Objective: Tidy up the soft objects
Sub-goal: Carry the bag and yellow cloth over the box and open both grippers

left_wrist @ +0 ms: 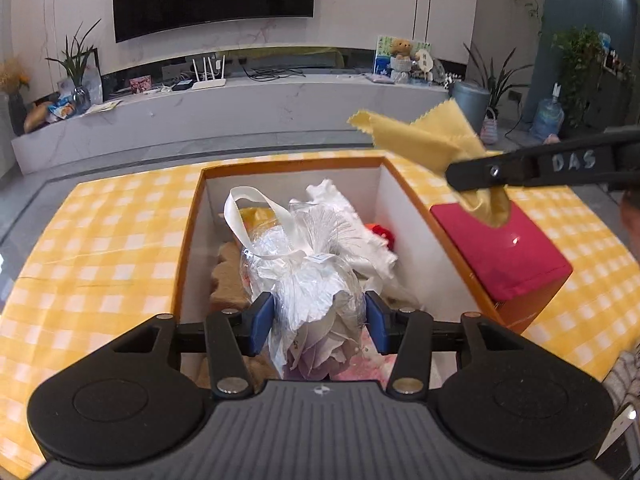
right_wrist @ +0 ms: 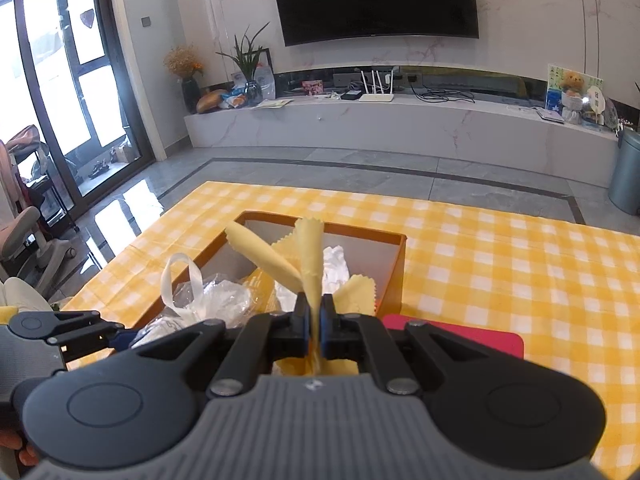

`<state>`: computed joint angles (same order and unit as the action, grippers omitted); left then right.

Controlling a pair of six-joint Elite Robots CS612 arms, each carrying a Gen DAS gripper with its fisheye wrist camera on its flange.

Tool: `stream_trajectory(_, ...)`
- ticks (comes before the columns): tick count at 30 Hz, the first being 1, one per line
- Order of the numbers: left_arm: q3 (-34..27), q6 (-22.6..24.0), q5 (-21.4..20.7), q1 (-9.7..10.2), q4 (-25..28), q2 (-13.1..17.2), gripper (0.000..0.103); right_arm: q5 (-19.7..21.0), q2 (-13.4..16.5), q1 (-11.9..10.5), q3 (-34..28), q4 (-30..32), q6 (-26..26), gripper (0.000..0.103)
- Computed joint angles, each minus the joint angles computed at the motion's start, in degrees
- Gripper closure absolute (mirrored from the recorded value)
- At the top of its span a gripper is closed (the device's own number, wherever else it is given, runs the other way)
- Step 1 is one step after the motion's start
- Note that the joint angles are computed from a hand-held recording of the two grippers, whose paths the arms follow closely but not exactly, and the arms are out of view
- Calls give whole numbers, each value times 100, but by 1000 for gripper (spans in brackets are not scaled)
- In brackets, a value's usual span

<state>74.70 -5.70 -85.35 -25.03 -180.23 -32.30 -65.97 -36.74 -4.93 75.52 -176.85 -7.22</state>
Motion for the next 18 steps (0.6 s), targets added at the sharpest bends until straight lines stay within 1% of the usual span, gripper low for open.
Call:
stream_trajectory(1, -10, 52, 121, -17, 43, 12, 34, 7, -13, 5, 22, -9, -22, 101)
stream_trajectory(2, -8, 104, 277, -47, 69, 23, 29, 15, -27, 7, 45, -19, -32, 101)
stream_trajectory(5, -38, -2, 940, -147, 362, 14, 24, 26, -73, 14, 110, -28, -66, 101)
stream_trajectory(6, -17, -92, 1093, -163, 256, 9, 23, 31, -89, 14, 134, -25, -91, 101)
stream_trajectory(7, 34, -219, 1222, -174, 37, -1, 21, 31, -104, 14, 149, -21, -122, 101)
stream_trajectory(8, 84, -355, 1326, -179, -232, -4, 16, 22, -118, 10, 158, -18, -144, 101)
stream_trajectory(10, 163, -571, 1525, -189, -731, -6, 9, 5, -135, 13, 170, 12, -218, 101)
stream_trajectory(11, 196, -644, 1678, -207, -943, -2, 9, 40, -144, 11, 176, 62, -285, 101)
stream_trajectory(12, 168, -668, 1818, -222, -1055, 11, 8, 152, -156, 2, 175, 183, -367, 101)
stream_trajectory(13, 175, -668, 1932, -238, -1176, 17, 7, 363, -169, -19, 158, 406, -443, 101)
stream_trajectory(15, 130, -652, 2019, -244, -1317, 48, 5, 774, -167, -56, 90, 973, -597, 101)
stream_trajectory(16, 120, -707, 2015, -241, -1304, 50, 5, 864, -161, -54, 55, 1241, -724, 101)
stream_trajectory(18, 88, -963, 1961, -224, -1054, 28, 5, 790, -141, -17, 16, 1579, -923, 101)
